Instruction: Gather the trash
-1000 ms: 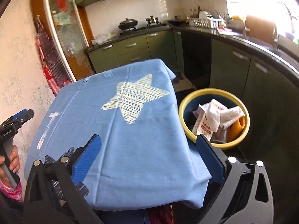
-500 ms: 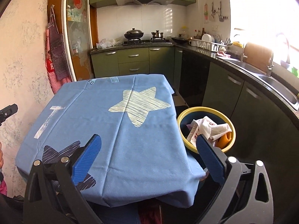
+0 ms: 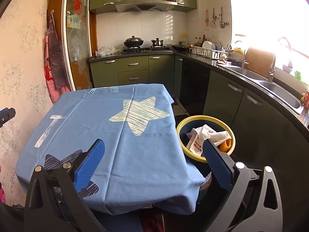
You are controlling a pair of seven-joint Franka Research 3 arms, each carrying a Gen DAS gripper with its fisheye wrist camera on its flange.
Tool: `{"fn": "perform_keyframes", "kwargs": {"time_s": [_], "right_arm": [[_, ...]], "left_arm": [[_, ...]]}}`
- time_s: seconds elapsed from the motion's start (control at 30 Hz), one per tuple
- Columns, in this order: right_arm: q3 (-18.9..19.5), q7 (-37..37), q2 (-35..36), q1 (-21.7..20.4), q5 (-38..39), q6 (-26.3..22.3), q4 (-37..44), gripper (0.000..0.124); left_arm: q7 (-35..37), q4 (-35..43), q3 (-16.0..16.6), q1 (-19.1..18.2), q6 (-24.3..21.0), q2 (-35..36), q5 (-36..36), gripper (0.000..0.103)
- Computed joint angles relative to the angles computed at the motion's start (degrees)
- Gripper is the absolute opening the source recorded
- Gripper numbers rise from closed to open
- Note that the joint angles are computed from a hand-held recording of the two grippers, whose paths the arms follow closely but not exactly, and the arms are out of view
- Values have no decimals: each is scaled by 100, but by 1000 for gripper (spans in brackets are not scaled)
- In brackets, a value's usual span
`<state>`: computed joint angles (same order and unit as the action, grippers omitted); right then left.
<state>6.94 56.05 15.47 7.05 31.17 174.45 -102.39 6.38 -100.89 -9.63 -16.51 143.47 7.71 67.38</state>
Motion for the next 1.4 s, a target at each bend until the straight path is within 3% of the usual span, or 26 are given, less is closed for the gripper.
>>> {"fn": "perform_keyframes", "kwargs": {"time_s": [1.4], "right_arm": [[-10,165,106,-14,-96,3,125,97]], "left_arm": [[165,62,19,-33,45,48,-26,98]]}}
